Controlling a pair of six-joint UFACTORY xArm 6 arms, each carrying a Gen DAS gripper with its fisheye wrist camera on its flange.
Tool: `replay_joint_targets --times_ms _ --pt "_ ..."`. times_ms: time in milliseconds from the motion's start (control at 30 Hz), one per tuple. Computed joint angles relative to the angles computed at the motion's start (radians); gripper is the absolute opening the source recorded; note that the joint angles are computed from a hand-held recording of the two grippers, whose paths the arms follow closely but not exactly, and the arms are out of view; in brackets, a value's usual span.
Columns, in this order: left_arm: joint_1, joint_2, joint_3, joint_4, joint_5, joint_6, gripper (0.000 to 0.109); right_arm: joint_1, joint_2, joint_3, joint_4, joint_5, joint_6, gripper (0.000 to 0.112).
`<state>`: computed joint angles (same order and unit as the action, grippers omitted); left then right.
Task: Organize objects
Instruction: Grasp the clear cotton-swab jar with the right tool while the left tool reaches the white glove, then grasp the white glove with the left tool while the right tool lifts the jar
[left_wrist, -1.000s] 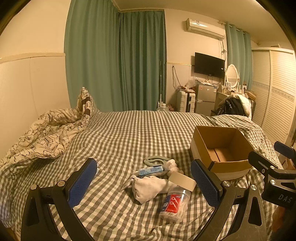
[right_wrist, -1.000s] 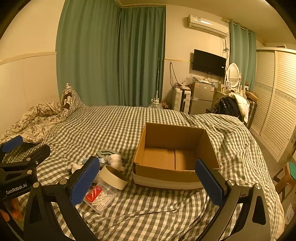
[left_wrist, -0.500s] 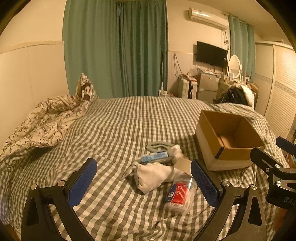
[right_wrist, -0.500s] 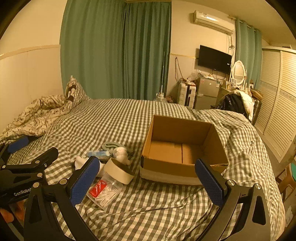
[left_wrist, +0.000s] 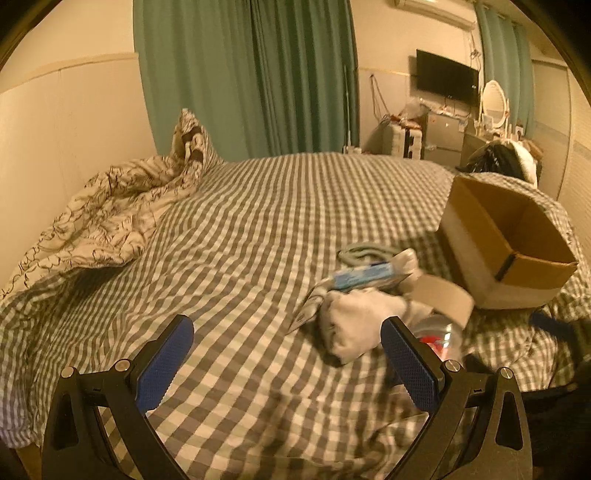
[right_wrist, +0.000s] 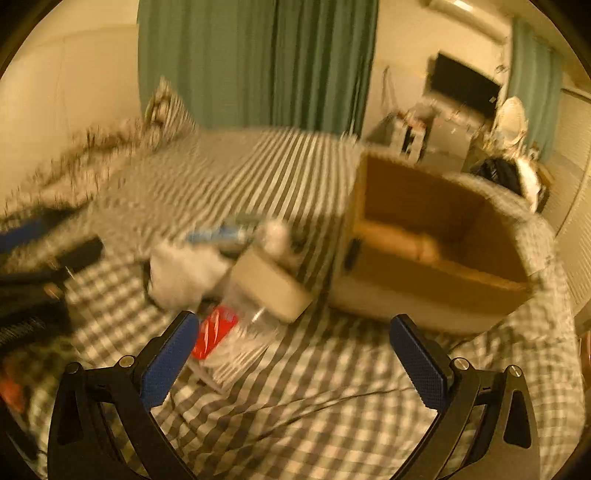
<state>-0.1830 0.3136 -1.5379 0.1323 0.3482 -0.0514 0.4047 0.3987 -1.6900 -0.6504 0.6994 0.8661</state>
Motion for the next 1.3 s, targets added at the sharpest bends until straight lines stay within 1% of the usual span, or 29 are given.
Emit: replay_joint_targets --times_ms 100,167,267,367,400,500,533,600,667,800,900,967,1033,1067,1100,1167,1200,1267,1300 --pt "0.005 0.021 -0.017 -0.01 0.01 0.006 0.103 -0.01 0.087 -0.067 0.166 -0.004 -0.106 0.1" --pt "0.006 0.033 -0.027 -0.001 0.019 -0.002 0.103 -0.014 0.139 -0.119 0.244 0.006 -0.152 0.1" --pt "0.004 0.045 -0.038 0.028 0.031 -0.024 0.103 -0.017 0.204 -0.2 0.328 0.023 -0.199 0.1" --pt "0.001 0.055 -0.046 0.045 0.042 -0.034 0.103 -0.019 0.267 -0.283 0.367 0.055 -0.237 0.1" --pt "0.001 0.058 -0.051 0.05 0.047 -0.038 0.103 -0.022 0.289 -0.309 0.409 0.06 -0.255 0.1" --pt "-0.001 0.063 -0.055 0.065 0.054 -0.049 0.103 -0.022 0.326 -0.348 0.46 0.069 -0.287 0.099" --pt "-0.001 0.065 -0.059 0.063 0.056 -0.049 0.103 -0.021 0.336 -0.362 0.475 0.078 -0.3 0.097" --pt "0.0 0.068 -0.065 0.072 0.062 -0.059 0.103 -0.024 0.325 -0.334 0.564 0.05 -0.378 0.079" --pt "0.0 0.069 -0.066 0.082 0.063 -0.068 0.103 -0.024 0.309 -0.304 0.616 0.031 -0.428 0.077" --pt "-0.005 0.059 -0.057 0.089 0.062 -0.072 0.103 -0.017 0.229 -0.192 0.586 -0.029 -0.426 0.075" --pt "-0.015 0.06 -0.062 0.078 0.067 -0.065 0.103 -0.02 0.123 -0.057 0.564 -0.074 -0.43 0.074" --pt "-0.031 0.072 -0.074 -0.01 0.077 0.002 0.103 -0.029 0.042 0.041 0.507 -0.102 -0.403 0.073" --pt "-0.05 0.106 -0.108 -0.121 0.103 0.083 0.103 -0.041 -0.007 0.092 0.434 -0.107 -0.359 0.072" --pt "-0.056 0.122 -0.123 -0.144 0.116 0.099 0.103 -0.047 -0.028 0.112 0.401 -0.106 -0.342 0.071" --pt "-0.063 0.14 -0.14 -0.138 0.126 0.092 0.103 -0.054 -0.046 0.13 0.381 -0.108 -0.333 0.07" --pt "-0.072 0.186 -0.181 -0.053 0.139 0.032 0.103 -0.07 -0.074 0.158 0.34 -0.113 -0.308 0.069" --pt "-0.074 0.2 -0.194 -0.038 0.137 0.019 0.103 -0.073 -0.067 0.147 0.331 -0.108 -0.304 0.068" --pt "-0.075 0.248 -0.254 -0.081 0.157 0.052 0.103 -0.085 -0.073 0.155 0.309 -0.109 -0.3 0.067" --pt "-0.076 0.281 -0.301 -0.099 0.181 0.07 0.103 -0.092 -0.076 0.162 0.312 -0.112 -0.307 0.066"
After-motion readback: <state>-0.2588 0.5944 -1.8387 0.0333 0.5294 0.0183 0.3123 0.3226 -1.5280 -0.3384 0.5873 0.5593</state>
